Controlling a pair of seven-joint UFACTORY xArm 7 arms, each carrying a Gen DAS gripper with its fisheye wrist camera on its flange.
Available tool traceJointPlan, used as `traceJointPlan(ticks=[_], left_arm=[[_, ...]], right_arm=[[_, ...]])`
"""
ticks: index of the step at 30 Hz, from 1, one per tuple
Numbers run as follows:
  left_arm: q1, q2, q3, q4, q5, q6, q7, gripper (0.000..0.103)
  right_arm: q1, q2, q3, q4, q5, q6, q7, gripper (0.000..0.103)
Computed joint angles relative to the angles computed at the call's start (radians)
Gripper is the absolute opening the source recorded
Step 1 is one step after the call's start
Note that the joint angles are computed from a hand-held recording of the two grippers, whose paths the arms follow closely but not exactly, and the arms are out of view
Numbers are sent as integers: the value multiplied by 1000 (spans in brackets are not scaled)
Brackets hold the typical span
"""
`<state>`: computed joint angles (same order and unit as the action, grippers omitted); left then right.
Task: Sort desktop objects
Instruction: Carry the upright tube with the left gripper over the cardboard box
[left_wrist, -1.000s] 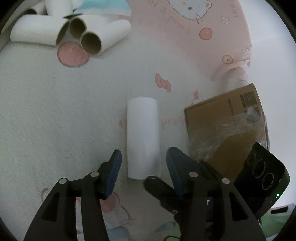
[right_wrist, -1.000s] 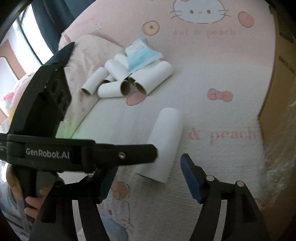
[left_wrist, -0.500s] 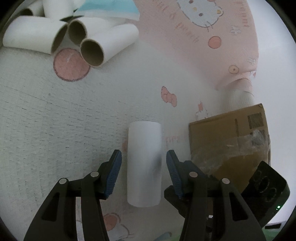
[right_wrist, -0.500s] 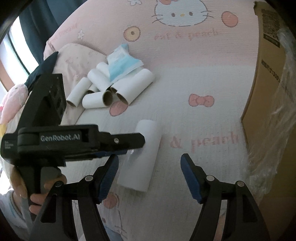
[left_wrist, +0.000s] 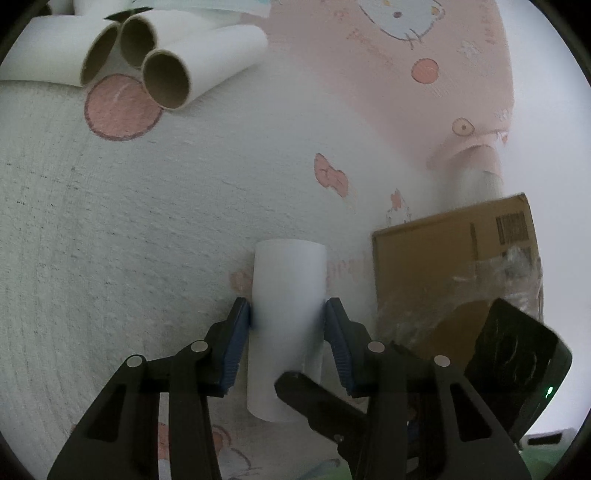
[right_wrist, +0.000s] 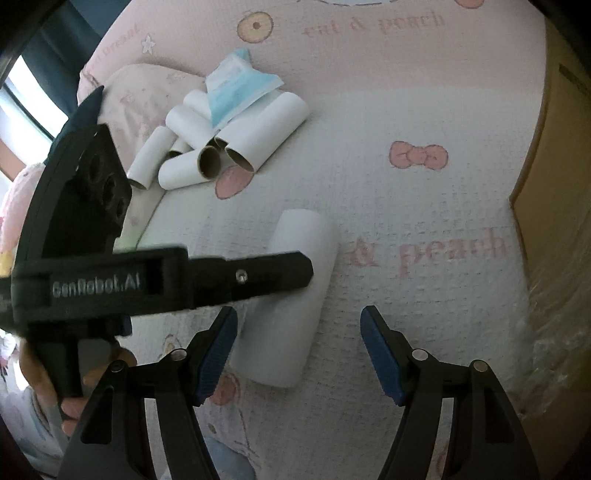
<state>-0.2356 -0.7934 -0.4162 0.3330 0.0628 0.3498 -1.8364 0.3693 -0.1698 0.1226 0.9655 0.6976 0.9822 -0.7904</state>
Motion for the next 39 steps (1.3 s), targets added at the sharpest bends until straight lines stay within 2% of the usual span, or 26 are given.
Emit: traceJointPlan(ticks=[3, 5, 7, 12, 18, 22, 28, 34, 39], left_arm=[[22, 3, -50, 4, 7, -29, -52, 46], [30, 7, -72, 4, 17, -61, -73, 46], [42, 5, -100, 35, 41, -4, -82, 46], [42, -1, -118, 117, 120, 141, -34, 46], [54, 19, -138, 242, 220, 317, 43, 46], [60, 1, -144, 274, 259, 353, 49, 46], [63, 0, -128, 327, 277, 385, 102, 46], [100, 71, -135, 462, 343, 462, 229, 46], [111, 112, -92, 531, 367, 439, 310, 46]], right_arm=[[-1, -6, -3, -4, 2, 5, -9, 58], [-2, -10, -5, -7, -2, 24, -14, 48], [-1, -25, -2, -20, -14, 17, -19, 45], [6, -62, -17, -39, 33, 18, -41, 44], [28, -119, -13, -49, 30, -35, -85, 44], [45, -156, -30, -48, 46, -53, -108, 44], [50, -166, -47, 1, 44, -17, -108, 44], [43, -180, -45, 58, 7, -19, -105, 44], [38, -174, -56, 123, -9, -35, -90, 44]])
